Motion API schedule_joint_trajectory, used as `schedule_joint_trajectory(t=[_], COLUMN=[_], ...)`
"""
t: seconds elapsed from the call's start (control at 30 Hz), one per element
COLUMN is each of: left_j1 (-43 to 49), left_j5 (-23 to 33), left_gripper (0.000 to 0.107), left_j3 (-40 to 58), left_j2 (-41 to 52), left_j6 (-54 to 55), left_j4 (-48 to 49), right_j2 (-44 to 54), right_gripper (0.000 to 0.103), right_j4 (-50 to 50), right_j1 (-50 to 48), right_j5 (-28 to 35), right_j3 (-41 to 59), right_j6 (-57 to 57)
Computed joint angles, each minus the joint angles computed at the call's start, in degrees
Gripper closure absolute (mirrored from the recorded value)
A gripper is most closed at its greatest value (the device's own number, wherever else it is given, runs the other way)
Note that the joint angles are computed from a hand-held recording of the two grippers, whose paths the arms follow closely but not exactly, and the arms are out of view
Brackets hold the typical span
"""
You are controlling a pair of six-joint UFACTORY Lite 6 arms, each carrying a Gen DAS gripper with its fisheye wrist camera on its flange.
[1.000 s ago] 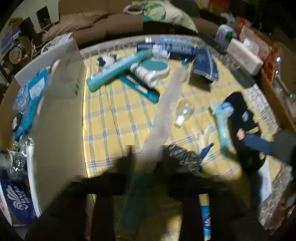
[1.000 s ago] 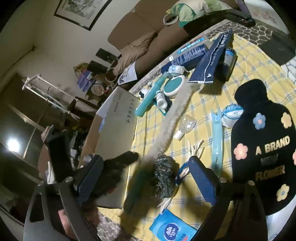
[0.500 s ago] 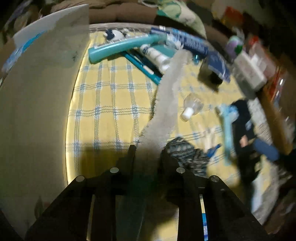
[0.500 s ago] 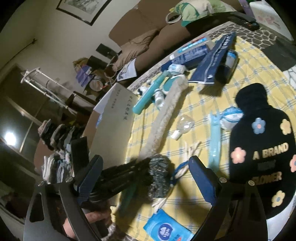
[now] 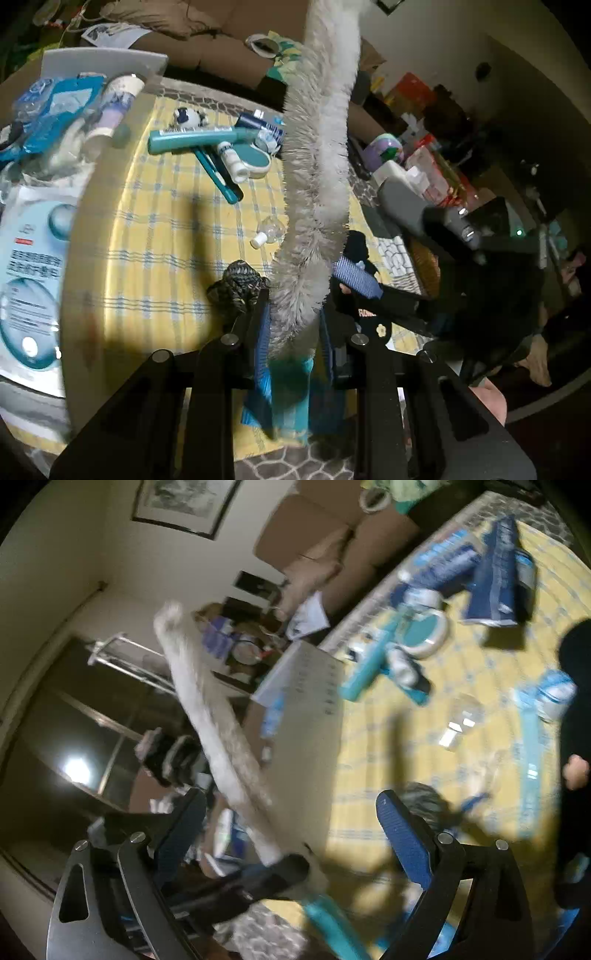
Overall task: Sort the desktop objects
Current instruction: 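Grasp the white fuzzy strip with the left gripper and lift it, then carry the fuzzy strip into the white box and open the left gripper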
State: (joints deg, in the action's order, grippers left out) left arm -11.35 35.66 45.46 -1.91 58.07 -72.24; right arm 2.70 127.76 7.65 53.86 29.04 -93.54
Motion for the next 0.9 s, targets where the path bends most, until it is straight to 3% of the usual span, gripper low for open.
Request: schedule_joint_trajectory(t=[0.2, 0.37, 0.53, 0.67, 0.77, 0.83, 0.9], left_j1=[10.07, 18.05, 25.08, 28.6, 30.13, 30.12, 30.0], left_j5=[8.35, 15.93, 21.19, 24.85, 27.92, 27.82, 27.05], left_gripper=[0.085, 0.085, 0.085, 0.085, 0.085, 0.085, 0.085], left_j3=[5.14, 12.74, 20.73, 32.04, 40.0, 44.55, 49.09], left_j2=[-3.04, -0.58, 3.87, 12.1, 17.69, 21.03, 24.57], left_j6=[-4.59, -6.05, -6.0, -8.14, -10.21, -11.53, -13.37], left_j4=[8.6, 14.95, 17.78, 20.31, 22.12, 24.57, 27.93], right_j2=[0.78, 2.19, 6.83, 14.36, 21.19, 26.18, 31.34], right_gripper=[0.007, 0.005, 0.005, 0.005, 0.01, 0.024, 0.05], right_j4=[0.27, 5.81, 5.44, -1.25, -13.81, -24.16, -31.61], right_j1=[9.46, 14.89, 22.65, 28.51, 31.96, 32.8, 32.74], right_j5=[-8.97, -8.76, -15.15, -22.43, -29.54, -31.63, -30.22], right_j3=[8.29, 8.76, 16.64, 29.42, 41.51, 49.37, 56.43], right_j6=[3.83, -2.88, -4.83, 0.84, 11.94, 21.34, 29.5])
